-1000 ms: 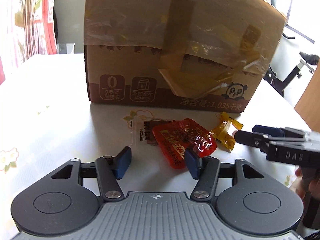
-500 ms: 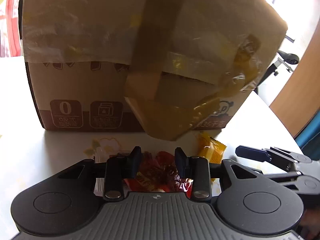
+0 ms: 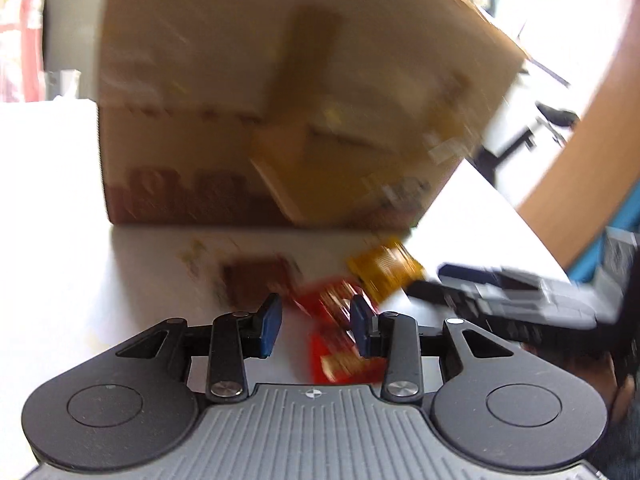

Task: Organize snacks
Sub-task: 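Grasp the clear brown-filled packet with the left tool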

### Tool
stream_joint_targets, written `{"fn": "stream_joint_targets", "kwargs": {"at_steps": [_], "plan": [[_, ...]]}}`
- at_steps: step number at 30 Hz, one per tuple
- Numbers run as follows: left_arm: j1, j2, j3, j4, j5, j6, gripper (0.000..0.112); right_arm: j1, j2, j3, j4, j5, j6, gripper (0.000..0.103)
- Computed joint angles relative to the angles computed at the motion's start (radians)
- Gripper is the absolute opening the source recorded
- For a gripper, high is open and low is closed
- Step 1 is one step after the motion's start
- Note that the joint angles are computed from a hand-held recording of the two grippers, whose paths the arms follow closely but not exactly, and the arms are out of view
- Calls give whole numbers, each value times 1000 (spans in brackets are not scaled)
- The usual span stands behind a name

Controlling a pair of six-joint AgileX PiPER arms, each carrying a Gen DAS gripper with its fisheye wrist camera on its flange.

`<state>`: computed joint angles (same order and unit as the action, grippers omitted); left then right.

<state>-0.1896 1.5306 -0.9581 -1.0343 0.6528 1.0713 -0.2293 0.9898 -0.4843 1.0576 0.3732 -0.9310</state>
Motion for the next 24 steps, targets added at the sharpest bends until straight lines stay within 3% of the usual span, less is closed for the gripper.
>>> {"fn": "stream_joint_targets", "kwargs": {"at_steps": [5, 13, 18, 24], "plan": [[-22, 75, -96, 12, -73, -26, 39, 2, 7, -7, -12, 4, 6, 69], [-29, 163, -160, 41, -88, -61, 39, -31, 27, -20, 15, 37, -27, 69], [48, 188, -167, -35, 4, 31, 40, -55, 37, -23, 50, 57, -71, 69], [107, 162, -150, -2, 112, 65, 40, -67, 43, -20, 77, 65, -100, 69]]}}
